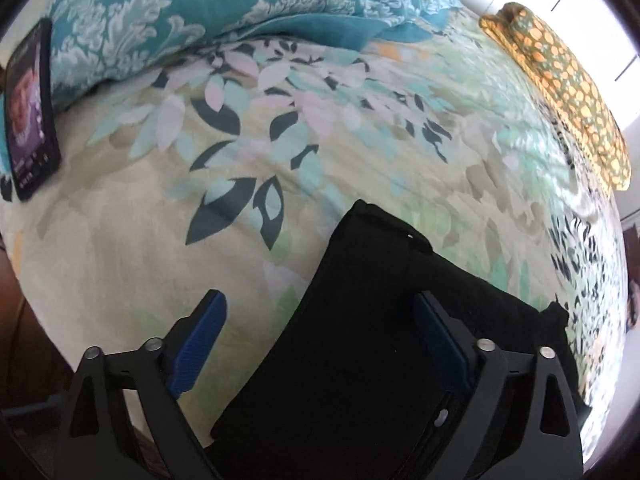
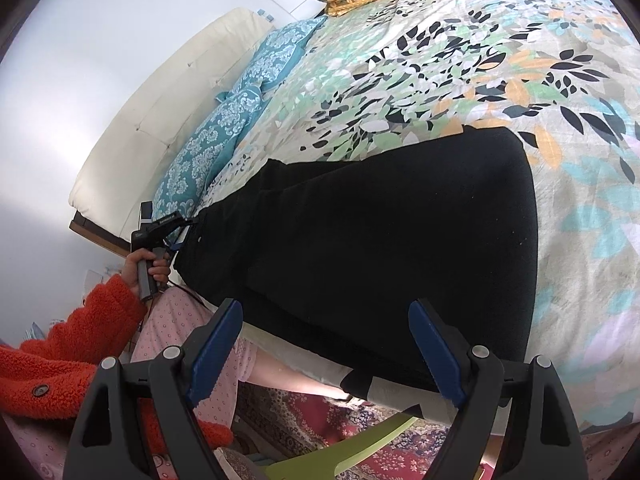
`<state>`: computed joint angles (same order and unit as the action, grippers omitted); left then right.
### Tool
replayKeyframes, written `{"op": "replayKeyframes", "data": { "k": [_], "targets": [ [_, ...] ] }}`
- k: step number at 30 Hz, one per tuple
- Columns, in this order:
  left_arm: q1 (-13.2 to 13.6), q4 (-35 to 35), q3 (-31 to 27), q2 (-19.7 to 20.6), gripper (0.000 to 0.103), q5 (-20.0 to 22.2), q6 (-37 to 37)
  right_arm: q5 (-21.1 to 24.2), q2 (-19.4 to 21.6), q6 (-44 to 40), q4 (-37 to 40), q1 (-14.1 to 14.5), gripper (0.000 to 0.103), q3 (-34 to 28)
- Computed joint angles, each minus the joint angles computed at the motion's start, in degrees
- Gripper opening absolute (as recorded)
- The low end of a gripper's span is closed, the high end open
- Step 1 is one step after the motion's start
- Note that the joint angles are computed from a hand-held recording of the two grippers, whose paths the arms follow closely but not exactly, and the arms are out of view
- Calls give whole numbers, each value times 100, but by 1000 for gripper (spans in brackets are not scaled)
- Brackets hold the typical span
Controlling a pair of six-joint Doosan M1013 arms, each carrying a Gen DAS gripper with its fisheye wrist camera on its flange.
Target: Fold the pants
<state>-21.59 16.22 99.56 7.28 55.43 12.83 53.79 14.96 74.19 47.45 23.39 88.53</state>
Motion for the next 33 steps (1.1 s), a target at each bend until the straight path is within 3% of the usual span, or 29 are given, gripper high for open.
{"op": "replayKeyframes", "data": {
  "k": [3,6,9,10,12,14,17,20,25,30,33],
  "targets": [
    [107,-456,92,0,101,-283,314,76,47,-15,-41,33,85,-52],
    [239,-1039,320,-130,101,-840,644,130,72,-55,-106,62,85,-80],
    [283,-1600,330,-140,95,-973,1383,129,77,-85,-89,62,85,-70],
    [251,-1626,286,-124,80,-904,1533,111,78,-85,-66,62,85,-61],
    [177,-1564,213,-110,64,-758,1565,66,80,-83,-4,47,85,-42],
    [129,-1479,202,-153,38,-713,1309,13,66,-85,70,27,85,-7],
    [73,-1433,310,-355,22,-984,625,-51,53,-148,199,-9,85,35],
    [-130,-1105,261,-519,18,-1301,92,-101,38,-227,332,-40,85,77],
    [-612,-828,-181,-529,17,-1678,-53,-211,36,-259,513,-104,85,136],
    [-1090,-943,-1028,121,17,-1564,439,-361,-22,-322,664,-157,85,216],
    [-1384,-867,-1698,730,17,-1026,1000,-418,-77,-309,657,-182,85,264]
  ]
}}
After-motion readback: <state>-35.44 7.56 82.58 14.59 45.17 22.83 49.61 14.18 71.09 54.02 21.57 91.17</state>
